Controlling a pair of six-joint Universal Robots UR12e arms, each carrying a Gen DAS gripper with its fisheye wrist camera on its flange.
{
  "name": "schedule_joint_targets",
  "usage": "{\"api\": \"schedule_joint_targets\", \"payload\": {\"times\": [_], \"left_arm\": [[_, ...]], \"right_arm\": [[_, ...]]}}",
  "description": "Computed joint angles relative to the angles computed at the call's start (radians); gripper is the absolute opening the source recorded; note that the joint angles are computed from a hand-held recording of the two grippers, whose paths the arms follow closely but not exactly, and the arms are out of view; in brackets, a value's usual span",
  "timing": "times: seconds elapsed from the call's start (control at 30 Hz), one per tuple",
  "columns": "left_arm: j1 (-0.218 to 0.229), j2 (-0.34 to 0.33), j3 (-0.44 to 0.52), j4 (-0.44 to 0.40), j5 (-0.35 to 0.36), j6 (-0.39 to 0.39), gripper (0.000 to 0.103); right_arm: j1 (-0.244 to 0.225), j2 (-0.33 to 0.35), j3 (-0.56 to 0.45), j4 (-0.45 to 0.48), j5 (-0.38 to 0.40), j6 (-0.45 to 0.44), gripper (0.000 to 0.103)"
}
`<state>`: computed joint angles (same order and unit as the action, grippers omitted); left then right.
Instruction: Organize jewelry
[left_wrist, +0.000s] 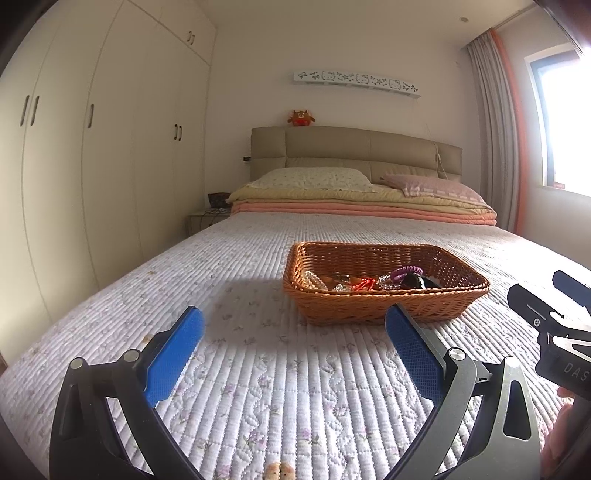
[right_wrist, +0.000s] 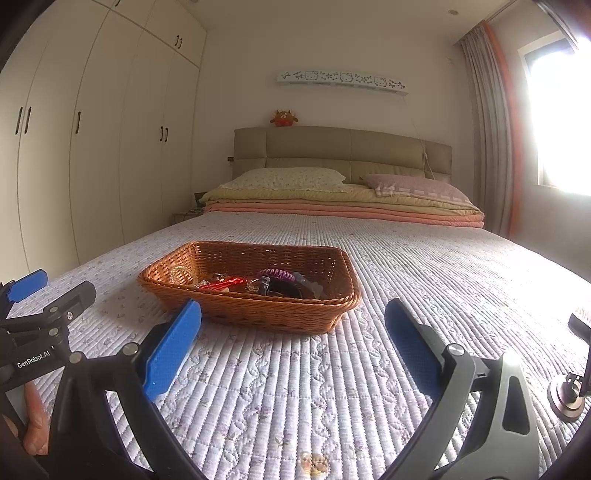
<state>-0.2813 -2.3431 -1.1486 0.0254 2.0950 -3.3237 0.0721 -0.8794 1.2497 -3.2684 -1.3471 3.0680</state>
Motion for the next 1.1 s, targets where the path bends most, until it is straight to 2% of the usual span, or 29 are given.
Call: {"api": "schedule_joint_targets", "payload": {"times": [0.6, 1.1], "left_arm": [[0.001, 0.003, -0.002, -0.01, 0.002, -0.006, 0.095], [0.001, 0.002, 0.001, -0.02, 0.007, -0.004, 0.095]], "right_arm": [[0.002, -0.002, 0.004, -0.001, 0.001, -0.019, 0.095], [-0.001, -0.001, 0.0, 0.007, 0.008, 0.0, 0.095]]}}
